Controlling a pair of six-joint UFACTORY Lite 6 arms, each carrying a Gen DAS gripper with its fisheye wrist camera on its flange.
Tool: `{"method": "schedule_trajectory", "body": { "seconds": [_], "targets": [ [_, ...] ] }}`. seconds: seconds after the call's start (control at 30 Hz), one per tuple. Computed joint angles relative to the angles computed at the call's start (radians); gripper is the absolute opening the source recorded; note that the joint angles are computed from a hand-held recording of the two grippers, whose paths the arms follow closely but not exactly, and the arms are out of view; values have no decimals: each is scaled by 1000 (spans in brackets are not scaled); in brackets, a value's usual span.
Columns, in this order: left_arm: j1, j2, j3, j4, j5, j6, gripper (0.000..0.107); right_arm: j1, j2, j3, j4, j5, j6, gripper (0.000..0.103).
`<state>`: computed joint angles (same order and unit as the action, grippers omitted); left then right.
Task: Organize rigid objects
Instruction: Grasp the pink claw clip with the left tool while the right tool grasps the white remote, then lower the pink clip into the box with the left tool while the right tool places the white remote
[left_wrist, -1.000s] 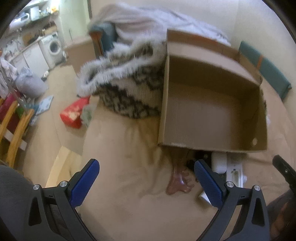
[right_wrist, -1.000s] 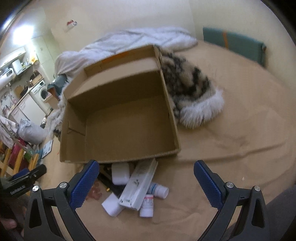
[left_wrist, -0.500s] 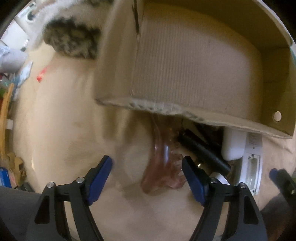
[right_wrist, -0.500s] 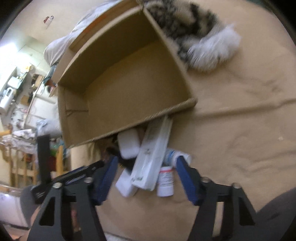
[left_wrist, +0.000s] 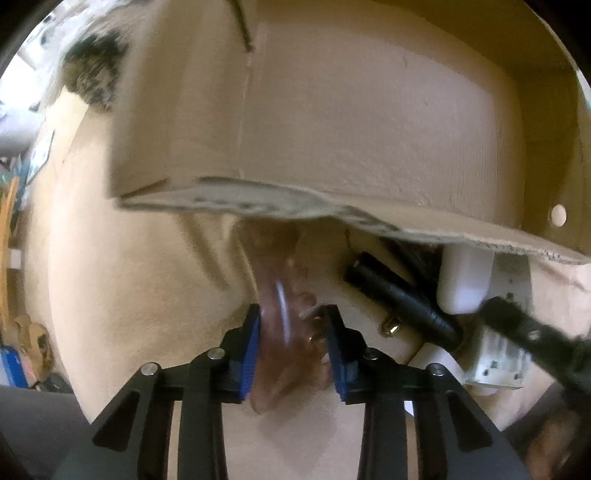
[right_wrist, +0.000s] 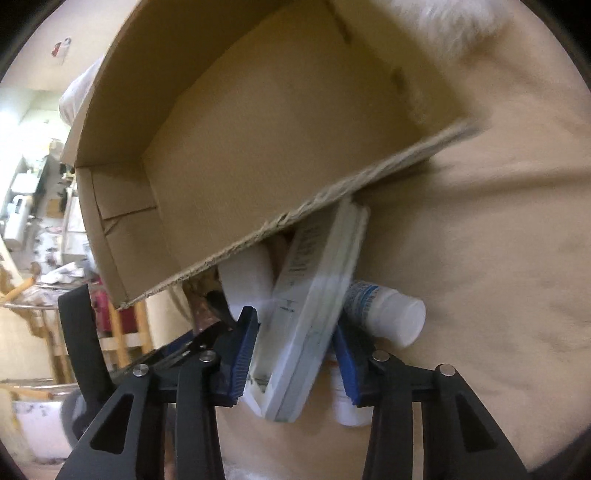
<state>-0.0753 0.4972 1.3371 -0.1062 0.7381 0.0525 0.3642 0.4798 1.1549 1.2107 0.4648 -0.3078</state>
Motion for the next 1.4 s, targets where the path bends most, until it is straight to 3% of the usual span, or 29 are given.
{"method": "schedule_trajectory", "body": {
  "seconds": [0.23, 0.4, 0.7, 0.93, 1.13, 1.4],
  "targets": [
    [47, -64, -69, -9, -21, 26, 29, 58, -61, -33, -145, -69, 129, 25],
    [37, -135, -120, 24, -38, 0, 29, 68, -167, -129, -94, -97, 96, 23],
    [84, -403, -219, 44, 30, -1, 29, 36, -448, -373, 284, -87, -217, 23],
    [91, -514, -74, 49, 203, -29, 29, 6, -610, -460, 400, -33, -332, 23],
    [61, -417, 147, 26, 237, -8, 29, -90, -590, -349, 290, 16, -300, 23],
    [-31, -123, 459, 50, 230, 9, 29, -102, -271, 49, 38, 6, -147, 23]
  ]
}}
